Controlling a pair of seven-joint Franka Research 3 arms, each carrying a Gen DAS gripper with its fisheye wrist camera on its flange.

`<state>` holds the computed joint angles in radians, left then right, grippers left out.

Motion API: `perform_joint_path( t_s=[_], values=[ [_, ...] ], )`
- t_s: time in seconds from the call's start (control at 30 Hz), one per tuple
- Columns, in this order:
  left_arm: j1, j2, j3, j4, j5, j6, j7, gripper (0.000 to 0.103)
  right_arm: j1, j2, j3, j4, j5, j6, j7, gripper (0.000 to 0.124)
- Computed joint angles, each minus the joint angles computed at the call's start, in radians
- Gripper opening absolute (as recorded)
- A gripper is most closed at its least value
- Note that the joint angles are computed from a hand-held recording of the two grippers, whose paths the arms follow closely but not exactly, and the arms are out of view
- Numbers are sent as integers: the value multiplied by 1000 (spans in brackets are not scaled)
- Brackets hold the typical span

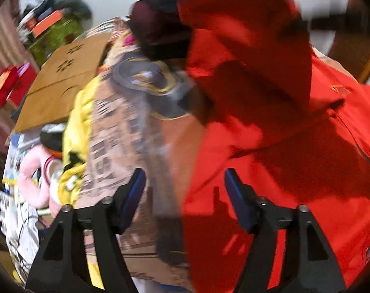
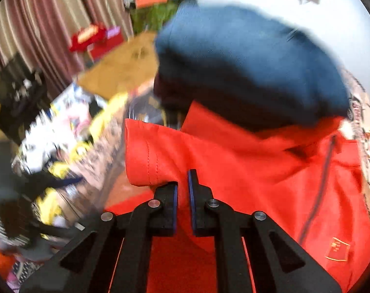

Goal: Fold large clothes

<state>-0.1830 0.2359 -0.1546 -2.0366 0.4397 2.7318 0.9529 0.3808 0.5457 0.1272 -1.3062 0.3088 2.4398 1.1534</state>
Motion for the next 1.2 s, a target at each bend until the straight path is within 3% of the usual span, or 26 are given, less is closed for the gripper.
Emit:
perform_joint_path(
  t_s=[0.1, 0.3, 0.47, 0.53, 0.63, 0.77, 0.87, 1.0, 1.2],
  values=[
    [-37, 44, 7, 59, 58, -35, -18, 81, -21, -49, 11, -46, 49, 89, -6, 7],
    [-102, 185, 14, 239, 116, -188, 14, 81, -82, -147, 19, -137, 157, 238, -20, 7],
    [-195, 260, 85, 343, 289, -258, -115, 80, -109, -184, -18, -167, 172, 325, 51, 7],
    [-205, 270, 94, 363, 325, -270, -159, 63, -126, -197, -36, -176, 167, 344, 82, 7],
    [-213, 286, 103, 396, 355, -319, -203, 57, -153, -216, -54, -204, 163, 369, 128, 7],
    [-201, 250, 123, 364, 398, -345, -344, 57, -185, -239, -69, -269, 157, 378, 166, 7],
    [-145, 206, 109, 308, 371, -298, -417, 57, -209, -259, -67, -328, 164, 347, 165, 7],
    [-86, 173, 85, 256, 308, -229, -443, 58, -230, -284, -68, -426, 187, 306, 168, 7],
    [-86, 174, 76, 241, 299, -249, -444, 64, -251, -323, -77, -545, 234, 236, 174, 7]
  ],
)
